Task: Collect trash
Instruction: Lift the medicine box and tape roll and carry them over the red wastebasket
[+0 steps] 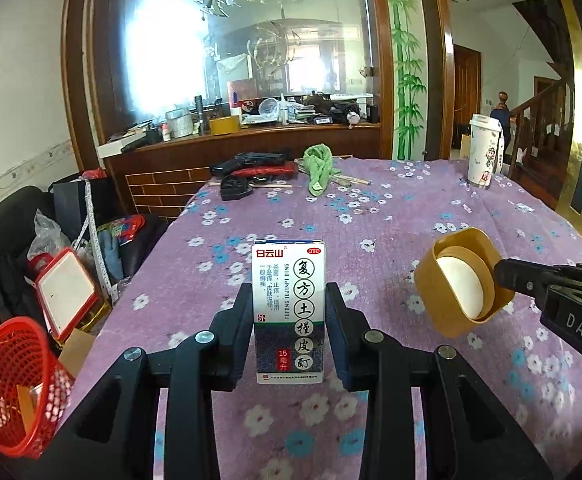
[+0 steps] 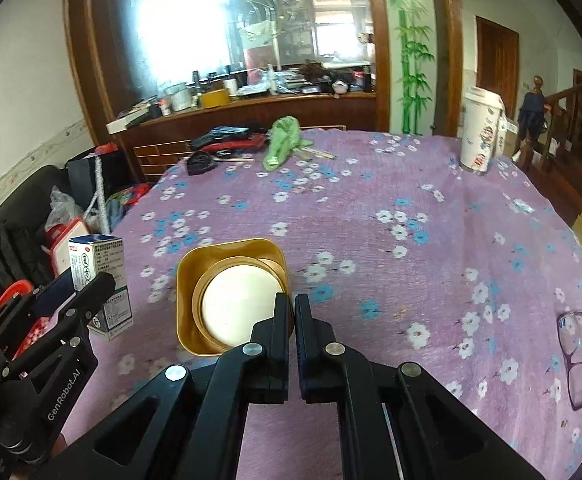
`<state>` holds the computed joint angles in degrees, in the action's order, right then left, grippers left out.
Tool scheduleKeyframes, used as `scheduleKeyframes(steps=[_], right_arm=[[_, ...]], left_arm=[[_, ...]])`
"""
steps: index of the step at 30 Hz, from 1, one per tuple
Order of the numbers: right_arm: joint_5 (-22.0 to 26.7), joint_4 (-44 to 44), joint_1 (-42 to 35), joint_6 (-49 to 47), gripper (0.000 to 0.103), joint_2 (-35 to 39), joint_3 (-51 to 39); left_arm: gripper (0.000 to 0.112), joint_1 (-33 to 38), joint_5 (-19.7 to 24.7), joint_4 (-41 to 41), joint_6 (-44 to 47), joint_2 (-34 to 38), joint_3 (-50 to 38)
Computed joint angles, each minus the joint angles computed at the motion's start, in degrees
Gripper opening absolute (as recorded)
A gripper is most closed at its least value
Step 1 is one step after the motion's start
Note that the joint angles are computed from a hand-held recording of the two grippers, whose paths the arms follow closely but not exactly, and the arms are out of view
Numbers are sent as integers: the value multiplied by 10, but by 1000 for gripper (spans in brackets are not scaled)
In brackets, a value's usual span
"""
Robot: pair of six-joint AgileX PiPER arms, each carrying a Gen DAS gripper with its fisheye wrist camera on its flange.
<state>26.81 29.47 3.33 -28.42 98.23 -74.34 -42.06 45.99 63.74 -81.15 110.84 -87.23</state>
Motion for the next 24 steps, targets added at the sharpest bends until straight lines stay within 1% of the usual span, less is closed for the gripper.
scheduleKeyframes(steps=[3,6,14,16,20,22,24], right_arm=[[-5,-15,31,17,3,-26,17],[-8,-34,65,42,3,-34,21],[-3,-103,187,121,4,-16,-3],[7,-106,217,128,4,-8,-16],[22,-123,280,150,4,16,-53],[29,-135,308,165,4,34,-79],[41,-153,337,186,4,59,-117]], left_arm=[[33,-4,3,20,-35,-46,57],[33,-3,12,35,-67,-105,123],[33,34,34,46,-115,-258,288],[33,45,38,47,-123,-296,331],[33,89,44,42,-125,-379,413],[33,122,35,32,-116,-412,443],[33,171,18,23,-103,-445,471]])
